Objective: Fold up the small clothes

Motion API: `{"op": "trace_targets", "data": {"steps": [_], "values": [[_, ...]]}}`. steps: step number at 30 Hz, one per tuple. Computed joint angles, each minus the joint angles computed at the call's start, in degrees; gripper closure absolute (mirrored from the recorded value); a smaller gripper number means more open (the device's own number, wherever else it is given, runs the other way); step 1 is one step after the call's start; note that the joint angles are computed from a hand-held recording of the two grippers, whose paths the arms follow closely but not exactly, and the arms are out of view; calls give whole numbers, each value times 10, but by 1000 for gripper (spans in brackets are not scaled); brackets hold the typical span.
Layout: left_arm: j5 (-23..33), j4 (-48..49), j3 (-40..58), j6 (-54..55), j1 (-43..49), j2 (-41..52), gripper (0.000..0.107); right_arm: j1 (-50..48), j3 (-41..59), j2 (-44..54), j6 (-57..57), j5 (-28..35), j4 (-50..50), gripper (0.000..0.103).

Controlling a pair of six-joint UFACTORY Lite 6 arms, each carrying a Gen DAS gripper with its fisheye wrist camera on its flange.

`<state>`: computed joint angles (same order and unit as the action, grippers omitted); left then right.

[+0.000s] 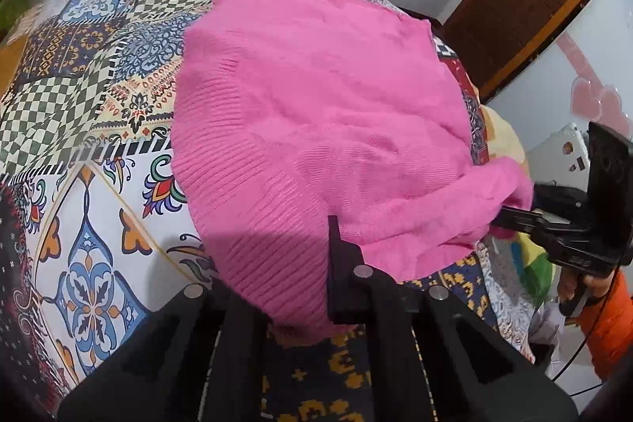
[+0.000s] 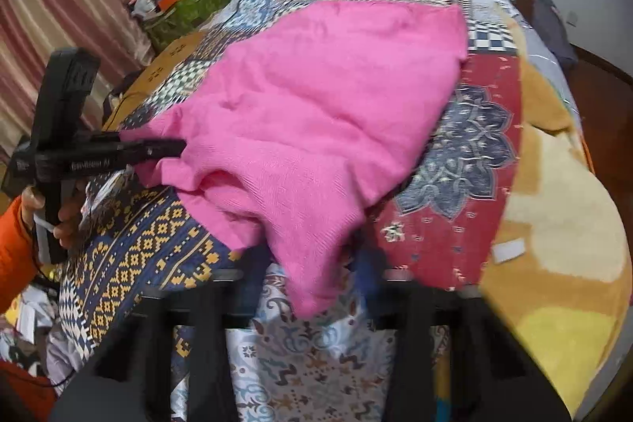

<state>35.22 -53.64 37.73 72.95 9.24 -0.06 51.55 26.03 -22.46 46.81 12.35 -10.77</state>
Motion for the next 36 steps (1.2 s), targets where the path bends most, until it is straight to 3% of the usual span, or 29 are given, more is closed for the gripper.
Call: {"op": "trace_targets", "data": {"steps": [8, 13, 18, 27, 31, 36], "values": [[99, 48, 51, -36, 54, -89, 101, -5, 49, -59, -66, 55, 22, 95], [130, 65, 171, -110, 27, -48, 101, -57, 130, -48, -112, 80, 11, 95], [100, 114, 336, -198, -30, 93, 101, -161, 237, 59, -298, 77, 132, 95], [154, 218, 759, -383, -82, 479, 101, -285, 384, 284, -510, 80, 280, 95], [179, 260, 909, -429, -102, 599, 99, -314, 410, 357, -570, 73, 328, 95], [190, 282, 997, -441, -104, 652, 80, -334, 411, 379, -638, 74, 391, 94]]}}
